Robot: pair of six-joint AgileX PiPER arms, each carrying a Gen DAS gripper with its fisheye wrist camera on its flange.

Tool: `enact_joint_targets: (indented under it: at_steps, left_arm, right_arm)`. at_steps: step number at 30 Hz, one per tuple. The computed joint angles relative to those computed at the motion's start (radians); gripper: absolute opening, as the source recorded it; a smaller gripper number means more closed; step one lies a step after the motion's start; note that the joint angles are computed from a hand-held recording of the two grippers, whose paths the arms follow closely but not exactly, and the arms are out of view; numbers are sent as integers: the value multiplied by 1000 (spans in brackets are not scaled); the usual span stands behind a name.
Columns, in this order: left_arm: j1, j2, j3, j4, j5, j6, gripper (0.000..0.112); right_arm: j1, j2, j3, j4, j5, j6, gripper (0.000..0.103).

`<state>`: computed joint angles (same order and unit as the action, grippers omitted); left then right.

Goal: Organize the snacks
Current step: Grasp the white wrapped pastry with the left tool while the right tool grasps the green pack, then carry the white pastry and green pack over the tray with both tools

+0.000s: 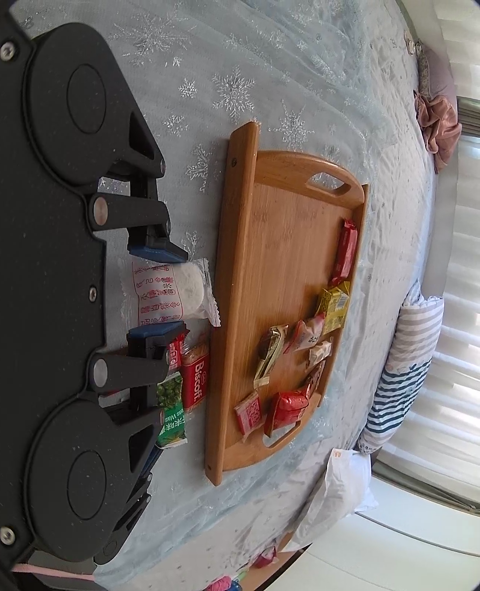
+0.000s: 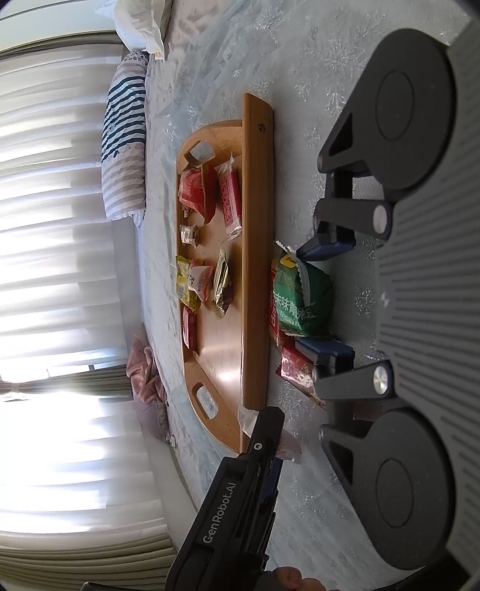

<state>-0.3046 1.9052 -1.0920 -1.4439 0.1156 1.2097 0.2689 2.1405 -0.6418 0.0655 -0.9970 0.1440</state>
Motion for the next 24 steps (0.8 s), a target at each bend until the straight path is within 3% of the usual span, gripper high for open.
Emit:
enact_joint_targets:
  at_steps: [8, 21, 24]
  left_arm:
    - [0, -16, 8, 23, -16, -2, 31]
    - [3, -46, 21, -93, -39, 147, 32]
    - [7, -42, 7, 36, -39, 26, 32]
  right_arm:
    - [-40, -37, 21, -53, 8, 70, 37]
    - [-34, -87, 48, -16, 1, 82, 36]
    - [-37, -100, 43, -14, 10, 80, 36]
